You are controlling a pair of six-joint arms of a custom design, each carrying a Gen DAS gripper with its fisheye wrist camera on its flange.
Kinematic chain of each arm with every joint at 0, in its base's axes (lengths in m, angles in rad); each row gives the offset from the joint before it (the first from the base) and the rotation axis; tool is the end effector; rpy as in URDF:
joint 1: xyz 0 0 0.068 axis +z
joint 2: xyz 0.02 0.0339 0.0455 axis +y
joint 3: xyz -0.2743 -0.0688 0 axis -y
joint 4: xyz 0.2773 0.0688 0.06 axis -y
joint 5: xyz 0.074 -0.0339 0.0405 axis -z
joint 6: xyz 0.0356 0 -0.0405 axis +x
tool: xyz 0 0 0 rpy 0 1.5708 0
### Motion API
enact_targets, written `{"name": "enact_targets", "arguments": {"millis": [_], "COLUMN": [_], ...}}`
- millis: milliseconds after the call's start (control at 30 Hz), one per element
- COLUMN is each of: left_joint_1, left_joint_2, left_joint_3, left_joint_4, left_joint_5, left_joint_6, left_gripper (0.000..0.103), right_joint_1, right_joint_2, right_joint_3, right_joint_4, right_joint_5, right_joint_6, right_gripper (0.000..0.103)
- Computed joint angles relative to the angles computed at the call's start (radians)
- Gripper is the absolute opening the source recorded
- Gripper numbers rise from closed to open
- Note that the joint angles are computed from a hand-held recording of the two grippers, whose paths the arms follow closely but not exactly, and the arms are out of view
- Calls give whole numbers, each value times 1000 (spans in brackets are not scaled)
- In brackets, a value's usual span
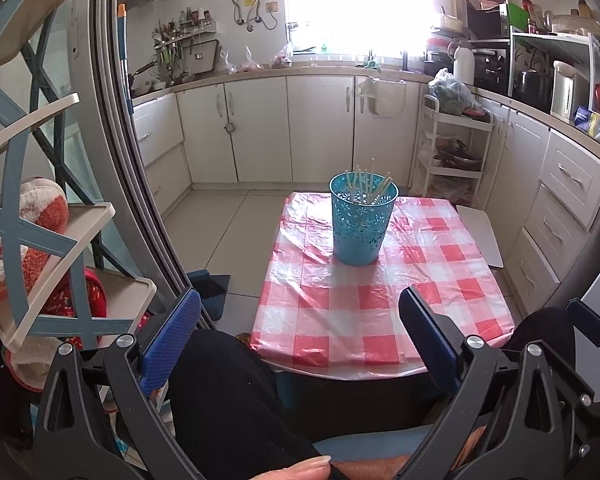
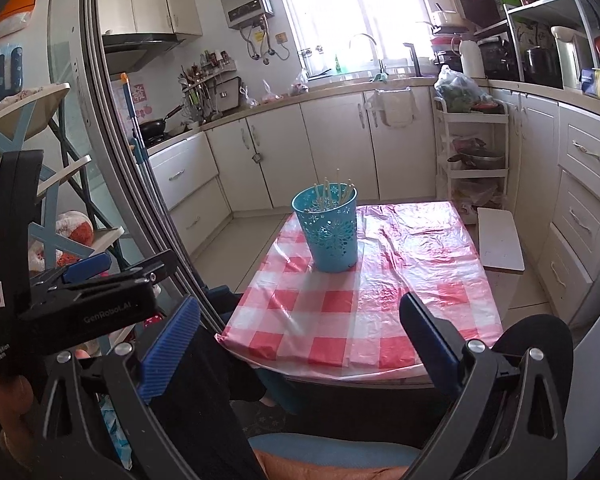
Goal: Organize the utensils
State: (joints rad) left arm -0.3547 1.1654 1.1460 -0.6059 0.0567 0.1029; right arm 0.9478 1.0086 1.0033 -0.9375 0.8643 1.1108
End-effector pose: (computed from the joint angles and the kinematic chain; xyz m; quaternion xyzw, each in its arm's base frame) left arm 0.2610 -0.0988 0.3561 0.2144 0.8638 -0.0822 0.4484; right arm 0.1436 0.1535 0.3255 0.1992 0.8503 0.0350 0.4859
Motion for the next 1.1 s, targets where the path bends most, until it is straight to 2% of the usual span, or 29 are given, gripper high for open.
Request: {"name": "enact_targets", "arguments": {"millis": [433,1100], "left_joint_1": [34,41], "left_joint_2": [-43,-49], "left_joint_3": [-31,-33], "left_joint_4": [-2,-2], "left_joint_5": [19,24], "left_joint_6": [0,0], "left_gripper": [95,95], "right_joint_1": [62,87], "right_joint_2": [56,90], "right_joint_3": [58,88], "right_joint_4": [-79,-124], "right_joint_5": [71,97], "right_joint_6": [45,73], "right_gripper": [96,96]}}
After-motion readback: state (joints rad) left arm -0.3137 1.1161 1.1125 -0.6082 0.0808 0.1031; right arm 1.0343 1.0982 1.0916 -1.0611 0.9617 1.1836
